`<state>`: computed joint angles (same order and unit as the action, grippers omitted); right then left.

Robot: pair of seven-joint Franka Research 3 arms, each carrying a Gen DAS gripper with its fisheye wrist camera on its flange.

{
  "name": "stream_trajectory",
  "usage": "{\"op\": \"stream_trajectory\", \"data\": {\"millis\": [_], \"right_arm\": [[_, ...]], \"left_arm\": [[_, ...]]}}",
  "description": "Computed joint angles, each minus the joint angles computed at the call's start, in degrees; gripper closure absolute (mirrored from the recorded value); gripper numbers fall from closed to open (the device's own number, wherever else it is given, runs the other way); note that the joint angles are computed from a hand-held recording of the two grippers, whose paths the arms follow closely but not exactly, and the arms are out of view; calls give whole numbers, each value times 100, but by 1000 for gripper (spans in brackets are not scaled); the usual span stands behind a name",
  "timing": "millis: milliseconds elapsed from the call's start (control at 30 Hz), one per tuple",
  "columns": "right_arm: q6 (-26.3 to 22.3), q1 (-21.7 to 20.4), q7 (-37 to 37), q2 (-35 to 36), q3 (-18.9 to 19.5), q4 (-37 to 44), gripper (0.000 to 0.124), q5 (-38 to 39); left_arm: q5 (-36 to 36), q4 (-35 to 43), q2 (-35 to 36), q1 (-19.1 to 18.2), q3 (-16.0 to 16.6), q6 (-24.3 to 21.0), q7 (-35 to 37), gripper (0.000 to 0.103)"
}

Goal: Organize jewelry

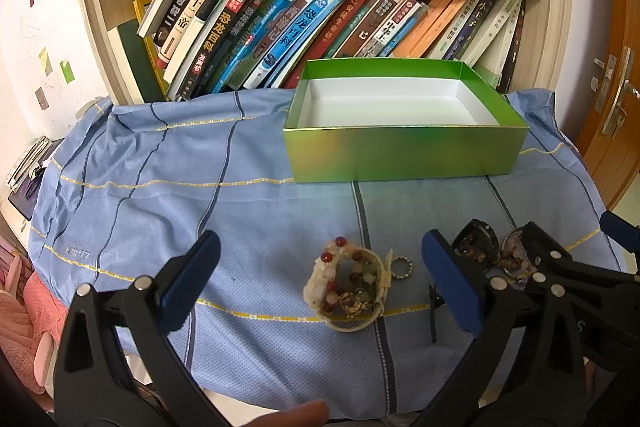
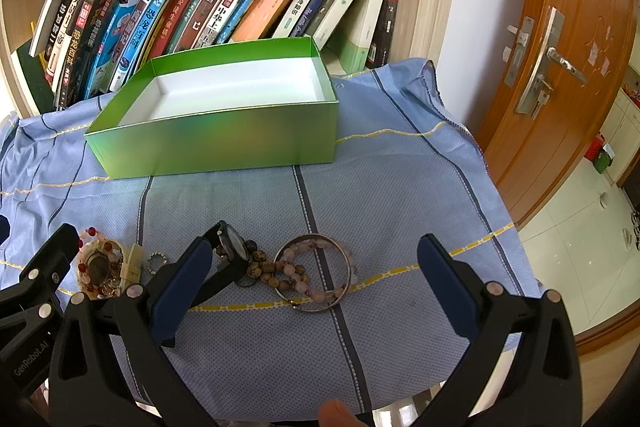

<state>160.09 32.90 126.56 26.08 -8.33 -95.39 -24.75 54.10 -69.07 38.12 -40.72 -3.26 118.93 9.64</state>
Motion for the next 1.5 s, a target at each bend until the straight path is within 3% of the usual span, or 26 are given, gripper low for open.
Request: {"op": "stream_trajectory", "data": {"millis": [133, 233, 367, 433, 600, 667, 800, 933, 1000, 1067, 1100, 1167, 1300, 1500], "right_arm": [[-71, -4, -47, 31, 8, 64, 24, 9], [-220, 115, 161, 74, -204, 151, 24, -251], [-297, -97, 37, 81, -107, 139, 24, -244], [-277, -203, -111, 77, -32, 97, 24, -183], [-265, -388, -670, 70, 264, 1, 40, 180], [-187, -429, -934, 94, 386, 7, 47, 378], [128, -365, -1323, 117, 456, 24, 48, 666], [-3, -314, -1892, 344, 597, 342, 48, 1002], [-168, -253, -2066, 499, 596, 553, 56, 1124], [-413, -208, -2191, 647, 583, 766, 82, 1229], [-513, -224, -2277, 714, 614, 857, 88, 1311], [-578, -284, -2447, 790, 703, 947, 110, 1505], [-464, -200, -2398, 781, 570, 918, 113, 1581], [-266, -111, -2049, 720, 301, 853, 113, 1489]], "left_arm": [[-3, -127, -55, 22, -13, 51, -49, 4], [-51, -270, -133, 113, -21, 56, -86, 4], [-186, -650, -350, 339, -77, 143, -204, 4], [-235, -954, -517, 492, -149, 415, -213, 5], [-599, -1142, -526, 762, -394, 892, 231, 34], [-775, -1099, -445, 787, -447, 987, 529, 41], [-900, -1207, -515, 729, -380, 1089, 592, 43], [-1191, -1246, -479, 874, -456, 1259, 750, 46], [-1496, -1231, -408, 1026, -536, 1445, 978, 64], [-1609, -1205, -359, 1035, -511, 1537, 1106, 71], [-1632, -1199, -347, 1029, -491, 1578, 1156, 79], [-1684, -1172, -320, 1019, -450, 1638, 1208, 80], [-1664, -1270, -385, 1030, -338, 1908, 1097, 82], [-1123, -1446, -670, 890, -95, 1856, 471, 80]]}}
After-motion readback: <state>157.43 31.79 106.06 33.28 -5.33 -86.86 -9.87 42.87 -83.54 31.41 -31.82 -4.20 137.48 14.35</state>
